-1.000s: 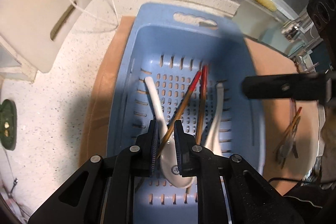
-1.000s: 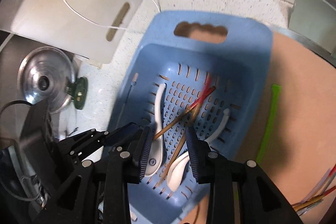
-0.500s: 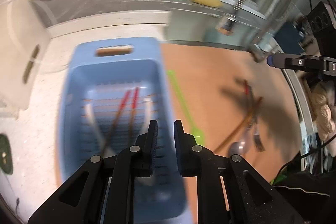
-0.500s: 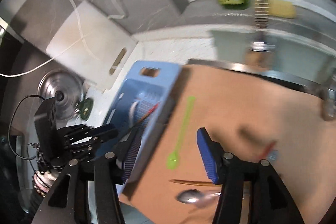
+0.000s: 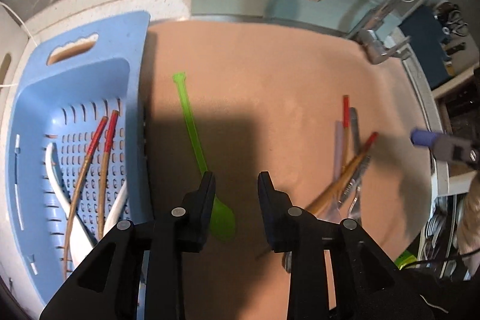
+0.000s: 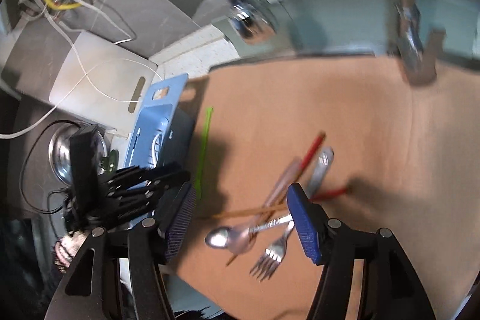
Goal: Organize utensils
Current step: 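Move both grippers back over the mat toward the green spoon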
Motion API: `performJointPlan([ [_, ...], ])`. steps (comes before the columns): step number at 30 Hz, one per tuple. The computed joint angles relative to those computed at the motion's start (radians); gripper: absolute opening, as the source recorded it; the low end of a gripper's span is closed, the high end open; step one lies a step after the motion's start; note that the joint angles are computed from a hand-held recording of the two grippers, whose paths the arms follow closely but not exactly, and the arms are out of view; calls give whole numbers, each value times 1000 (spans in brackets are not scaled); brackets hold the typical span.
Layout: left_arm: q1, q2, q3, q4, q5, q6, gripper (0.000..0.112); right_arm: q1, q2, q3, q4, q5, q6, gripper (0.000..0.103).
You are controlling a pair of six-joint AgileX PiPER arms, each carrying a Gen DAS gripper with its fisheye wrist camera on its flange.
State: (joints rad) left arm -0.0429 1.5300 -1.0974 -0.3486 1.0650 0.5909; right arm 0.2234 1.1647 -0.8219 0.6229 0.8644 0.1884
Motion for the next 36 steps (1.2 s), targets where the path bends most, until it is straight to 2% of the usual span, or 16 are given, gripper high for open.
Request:
performJointPlan([
  [3,-14,28,-7,32,-14,-64,28,-94,-8,85,163,28,-126,59],
  [7,-56,45,-13,99,-58,-154,28,-161,-13,165,277,53,-216,59],
  [10,-69,72,-32,116,-66,-183,32,-164,-9,177,297,60,-238,59],
  [17,-128,95,-59,176,-78,-254,32,-162,-8,178,321,67,-252,59],
  [24,-130,118,-91,180,-47,-251,32,-142,25,198,401,51,-278,58],
  [30,-89,166,-147,92,20,-228,32,-130,33,191,410,46,-270,58],
  [36,-129,148,-146,167,-2,-272,32,-135,17,191,406,47,-268,58],
])
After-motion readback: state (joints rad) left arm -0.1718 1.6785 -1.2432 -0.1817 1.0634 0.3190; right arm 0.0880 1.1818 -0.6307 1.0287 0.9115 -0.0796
